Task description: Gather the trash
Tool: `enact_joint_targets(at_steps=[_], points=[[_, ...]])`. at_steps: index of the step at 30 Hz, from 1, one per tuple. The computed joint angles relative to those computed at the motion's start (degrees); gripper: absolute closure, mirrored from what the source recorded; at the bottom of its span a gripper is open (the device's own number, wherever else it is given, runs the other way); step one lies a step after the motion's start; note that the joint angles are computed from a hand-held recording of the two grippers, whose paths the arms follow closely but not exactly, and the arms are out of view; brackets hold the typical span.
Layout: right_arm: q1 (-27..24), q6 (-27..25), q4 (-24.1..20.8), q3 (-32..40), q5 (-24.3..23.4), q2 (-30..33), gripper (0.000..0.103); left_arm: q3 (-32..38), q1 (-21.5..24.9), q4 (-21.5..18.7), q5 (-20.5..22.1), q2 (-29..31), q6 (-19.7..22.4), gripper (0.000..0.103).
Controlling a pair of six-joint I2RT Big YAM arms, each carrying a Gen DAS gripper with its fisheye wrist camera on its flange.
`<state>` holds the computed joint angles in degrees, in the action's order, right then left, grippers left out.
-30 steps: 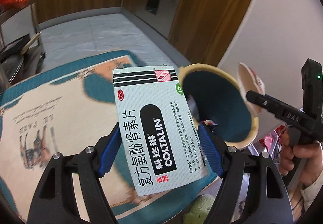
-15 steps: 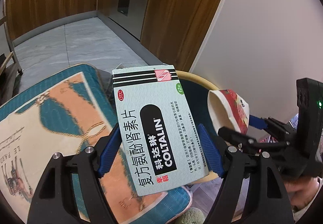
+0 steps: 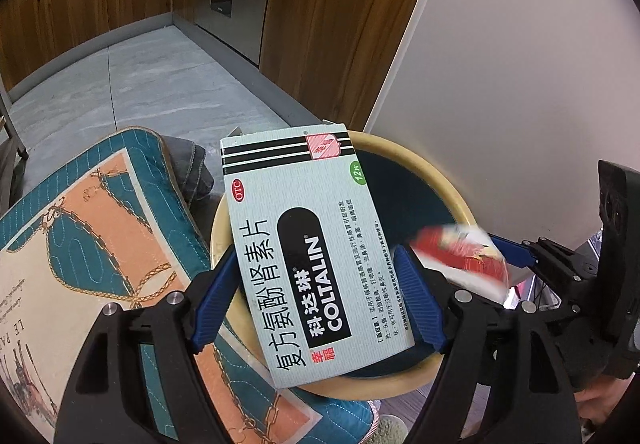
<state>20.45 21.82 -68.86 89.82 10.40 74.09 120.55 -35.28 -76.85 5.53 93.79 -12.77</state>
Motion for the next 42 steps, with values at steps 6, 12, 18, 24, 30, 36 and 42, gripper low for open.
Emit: enact_joint_targets(at_steps=[6, 12, 18, 24, 30, 36, 42], points=[[-0.47, 0.77, 0.47, -0.41, -0.67, -0.48, 0.02, -0.58, 0.8, 0.17, 0.39, -0.29, -1.32, 0.024], [-0.67, 1.53, 1.02, -0.6, -0.48, -1.07, 0.02, -0.49, 1.54, 0.52, 0.72, -0.76, -2.17, 0.02], [-0.59, 2.7, 1.26, -0.98, 0.35, -2.69, 0.018, -1.22, 1.99, 1.42, 0.94, -2.28, -3.03, 0.013], [0.49, 3.66, 1.04, -1.51, 1.7, -4.11, 0.018, -4.68, 1.67, 3.82, 0.66, -6.18, -3.43, 0.006], [2.01, 4.63, 1.35, -3.14, 3.69, -6.67, 0.018, -9.75, 0.2, 6.54, -2.3, -11.43, -2.32, 0.006], [5.87, 3.31, 2.72, -4.71, 8.19, -9.52, 0.015, -14.35, -0.53, 7.53, -4.97, -16.11, -1.23, 0.006], [9.08, 2.99, 5.92, -6.52, 12.33, -12.26, 0.01, -20.01, -0.94, 11.22, -7.65, -20.83, -0.6, 0.006]])
